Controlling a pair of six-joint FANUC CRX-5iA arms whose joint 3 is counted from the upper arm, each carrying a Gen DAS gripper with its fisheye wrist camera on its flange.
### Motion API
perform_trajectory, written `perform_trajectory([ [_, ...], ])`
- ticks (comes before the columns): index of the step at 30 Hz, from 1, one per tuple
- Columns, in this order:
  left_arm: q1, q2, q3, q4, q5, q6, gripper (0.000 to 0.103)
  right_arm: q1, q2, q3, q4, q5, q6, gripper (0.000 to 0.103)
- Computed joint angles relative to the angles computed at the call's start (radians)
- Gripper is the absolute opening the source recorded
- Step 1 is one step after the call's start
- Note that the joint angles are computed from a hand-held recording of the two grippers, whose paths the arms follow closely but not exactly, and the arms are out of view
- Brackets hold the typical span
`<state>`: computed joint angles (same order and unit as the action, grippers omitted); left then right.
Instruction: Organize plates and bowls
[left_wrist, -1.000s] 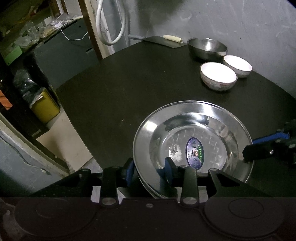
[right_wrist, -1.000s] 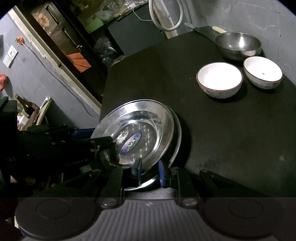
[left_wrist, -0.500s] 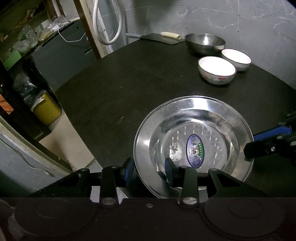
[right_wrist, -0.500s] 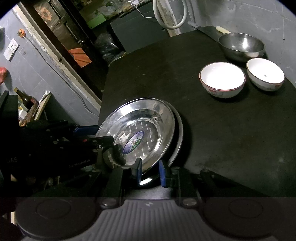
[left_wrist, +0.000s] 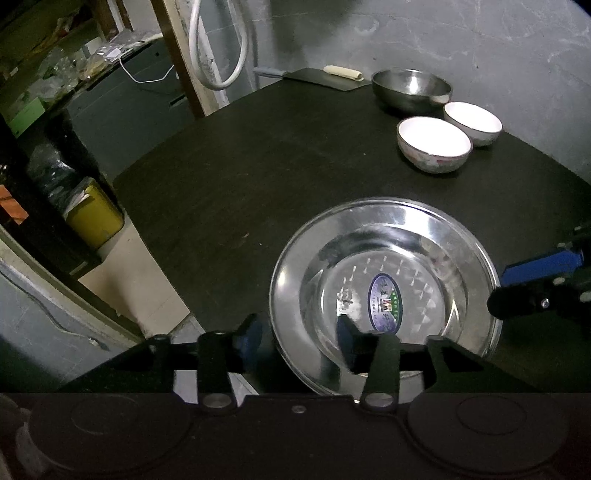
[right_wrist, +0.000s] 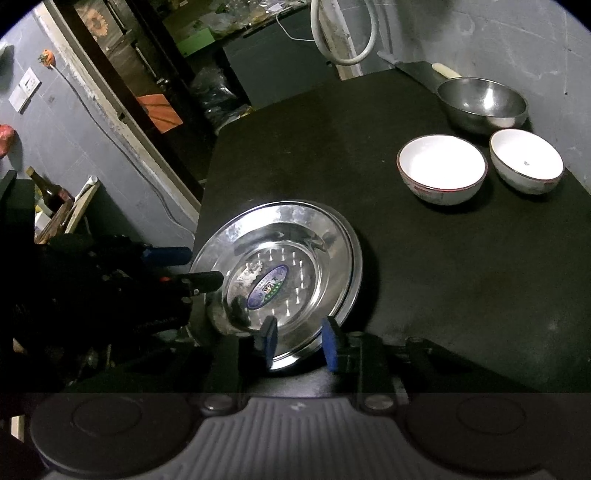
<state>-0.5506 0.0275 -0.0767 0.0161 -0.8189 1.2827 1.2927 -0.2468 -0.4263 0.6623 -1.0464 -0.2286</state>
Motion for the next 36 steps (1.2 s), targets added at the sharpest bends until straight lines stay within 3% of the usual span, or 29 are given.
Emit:
perform_trajectory([
  [3,-0.004,-0.01,0.0,-0.026,0.023,0.046,0.081,0.004,-0.006,-0.007,0.01,-0.011,-0.016,0.051],
  [6,-0.012,-0.013,0.007,-0.06,0.053,0.097,0.096,0.011,-0.015,-0.017,0.02,-0.028,-0.039,0.066],
  [11,-0.02,-0.002,0.019,-0.063,0.09,0.135,0.102,0.023,-0.031,-0.034,0.031,-0.054,-0.071,0.09],
  [15,-0.002,0.01,-0.001,0.063,0.117,0.058,0.102,0.032,-0.055,-0.061,0.047,-0.067,-0.1,0.103],
  [22,-0.007,0.023,-0.047,0.225,0.189,0.034,0.102,0.06,-0.101,-0.102,0.067,-0.153,-0.166,0.103],
  [27,-0.019,0.055,-0.116,0.513,0.283,-0.022,0.102,0.094,-0.128,-0.148,0.128,-0.268,-0.239,0.103],
  [29,-0.042,0.082,-0.103,0.55,0.326,-0.001,0.102,0.107,-0.144,-0.175,0.166,-0.325,-0.257,0.103],
  [32,-0.083,0.154,-0.01,0.475,0.398,0.086,0.102,0.074,-0.18,-0.225,0.23,-0.36,-0.24,0.103],
  [33,-0.102,0.184,0.019,0.463,0.453,0.099,0.102,0.04,-0.194,-0.243,0.258,-0.353,-0.223,0.103],
  [34,-0.11,0.219,0.076,0.399,0.456,0.156,0.102,-0.001,-0.208,-0.26,0.281,-0.33,-0.205,0.103],
  [36,-0.126,0.315,0.265,0.195,0.374,0.348,0.102,-0.109,-0.234,-0.295,0.332,-0.244,-0.171,0.103],
])
